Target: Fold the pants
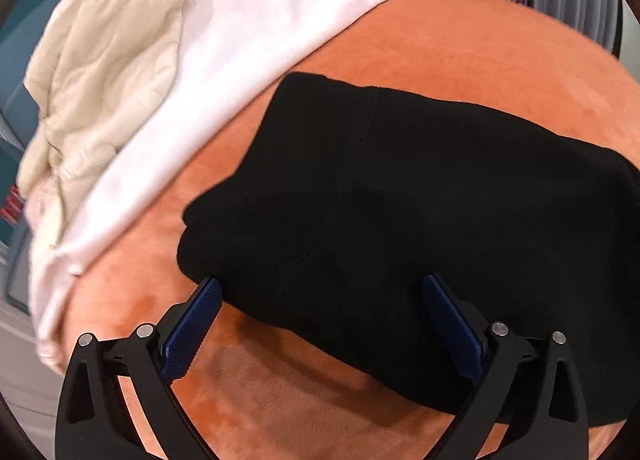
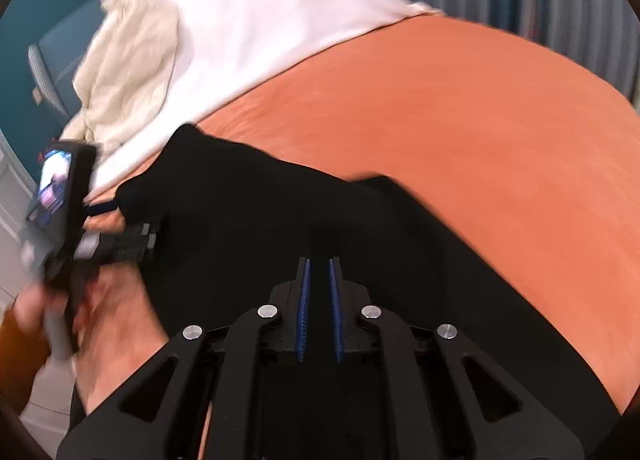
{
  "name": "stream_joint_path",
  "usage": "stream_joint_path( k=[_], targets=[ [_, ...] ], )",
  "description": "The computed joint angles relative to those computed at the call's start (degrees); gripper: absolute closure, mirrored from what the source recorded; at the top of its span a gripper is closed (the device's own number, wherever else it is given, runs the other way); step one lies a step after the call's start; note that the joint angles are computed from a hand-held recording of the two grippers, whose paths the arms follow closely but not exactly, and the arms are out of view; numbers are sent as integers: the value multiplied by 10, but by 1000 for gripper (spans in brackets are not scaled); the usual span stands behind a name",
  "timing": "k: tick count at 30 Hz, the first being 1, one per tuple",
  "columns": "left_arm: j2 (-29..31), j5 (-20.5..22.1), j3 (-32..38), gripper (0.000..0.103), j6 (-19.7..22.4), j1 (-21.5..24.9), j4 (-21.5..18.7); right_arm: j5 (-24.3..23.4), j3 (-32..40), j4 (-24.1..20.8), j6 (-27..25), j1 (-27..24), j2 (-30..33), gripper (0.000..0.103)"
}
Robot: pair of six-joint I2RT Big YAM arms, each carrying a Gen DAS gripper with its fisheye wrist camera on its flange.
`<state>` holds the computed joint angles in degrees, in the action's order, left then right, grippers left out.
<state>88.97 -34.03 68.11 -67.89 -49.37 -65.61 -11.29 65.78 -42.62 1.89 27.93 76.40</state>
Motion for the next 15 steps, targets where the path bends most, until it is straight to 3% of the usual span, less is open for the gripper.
stream_joint_path(
  k=[1, 2, 4, 5, 6, 7, 9, 11, 12, 14, 15],
  targets=[
    [-6, -4, -9, 5, 2, -1, 14, 11, 33, -6, 12, 9, 48, 99],
    [-7, -7, -14, 5, 4, -2, 21, 56, 71, -10, 19, 17, 104, 101],
    [-13, -15, -25, 5, 3, -4, 30, 32, 103, 13, 50, -4, 153, 103],
    [-13, -18, -27, 5, 3, -6, 33, -4, 115, 25, 96, -22, 160, 103],
    [-14, -18, -28, 5, 4, -7, 34, -3, 121, 29, 125, -32, 157, 103],
    [-18, -18, -31, 5, 4, -8, 40, 25, 118, 29, 145, -40, 140, 98],
    [-24, -17, -32, 5, -1, -14, 37, 13, 84, 46, 149, -61, 94, 97],
    [-26, -31, -21, 5, -6, -31, 26, 13, 45, 28, 127, -76, 38, 97],
    [-21, -43, -12, 5, -6, -39, 15, 11, 27, 2, 88, -75, 18, 98],
    [18, -50, 27, 5, -6, -46, -51, 72, -3, -43, 16, -66, 14, 99],
    [25, -44, 28, 5, 6, -43, -51, 85, -27, -47, -13, -82, 0, 102]
  ],
)
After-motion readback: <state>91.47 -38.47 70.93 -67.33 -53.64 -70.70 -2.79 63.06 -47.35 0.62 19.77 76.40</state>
